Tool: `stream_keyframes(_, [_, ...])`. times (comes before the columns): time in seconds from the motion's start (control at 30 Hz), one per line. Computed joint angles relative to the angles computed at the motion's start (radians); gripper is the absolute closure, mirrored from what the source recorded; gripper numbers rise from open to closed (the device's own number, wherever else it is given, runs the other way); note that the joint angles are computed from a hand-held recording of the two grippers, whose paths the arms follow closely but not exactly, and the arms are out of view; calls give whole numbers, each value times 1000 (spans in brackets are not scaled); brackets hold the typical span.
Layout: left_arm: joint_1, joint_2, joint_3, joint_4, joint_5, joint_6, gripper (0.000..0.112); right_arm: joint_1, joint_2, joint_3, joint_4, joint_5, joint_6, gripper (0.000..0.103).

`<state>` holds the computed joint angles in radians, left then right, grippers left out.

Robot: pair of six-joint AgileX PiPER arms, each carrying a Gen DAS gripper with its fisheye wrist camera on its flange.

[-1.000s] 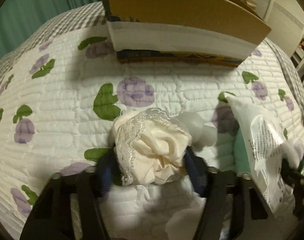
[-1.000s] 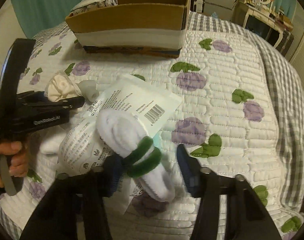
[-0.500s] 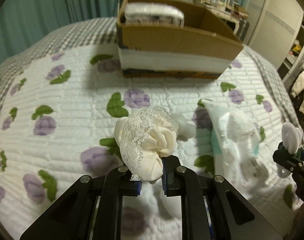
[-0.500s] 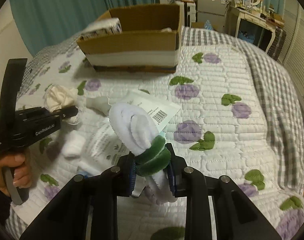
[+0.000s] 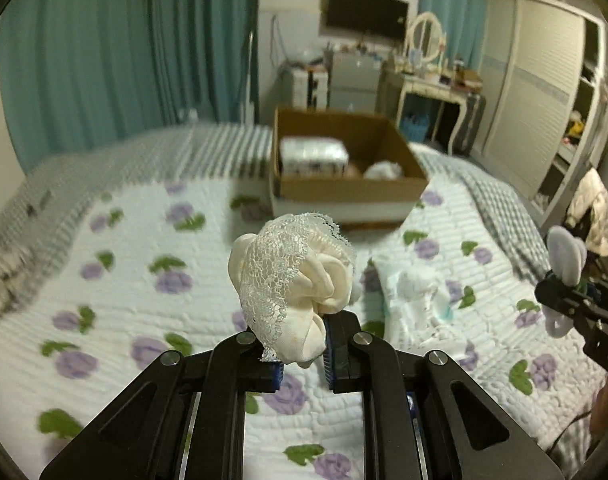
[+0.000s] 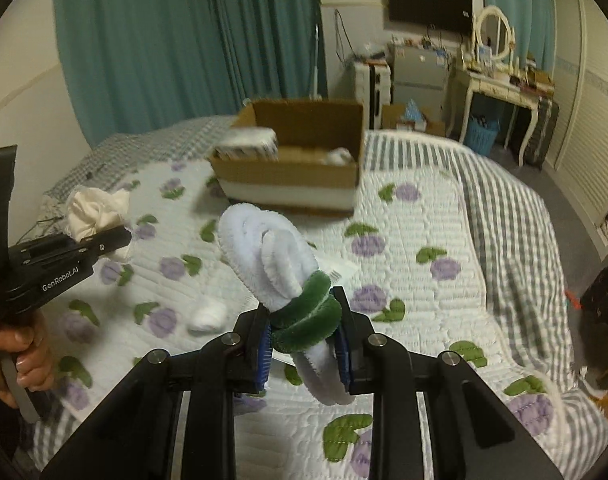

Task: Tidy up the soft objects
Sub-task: 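Carry the lace cloth and sock bundle over the cardboard box with both tools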

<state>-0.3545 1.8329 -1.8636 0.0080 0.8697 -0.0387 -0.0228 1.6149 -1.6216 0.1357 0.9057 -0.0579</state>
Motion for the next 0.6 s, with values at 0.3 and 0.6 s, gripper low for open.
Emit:
stream_keyframes(0.3, [-37,-113,-8,15,-34,8,98,53,-65,-97,-42,23,58,78])
stream_keyframes(0.6, [-48,-29,-317,-25,72,41,98,63,-24,-347,-66,87,61,78])
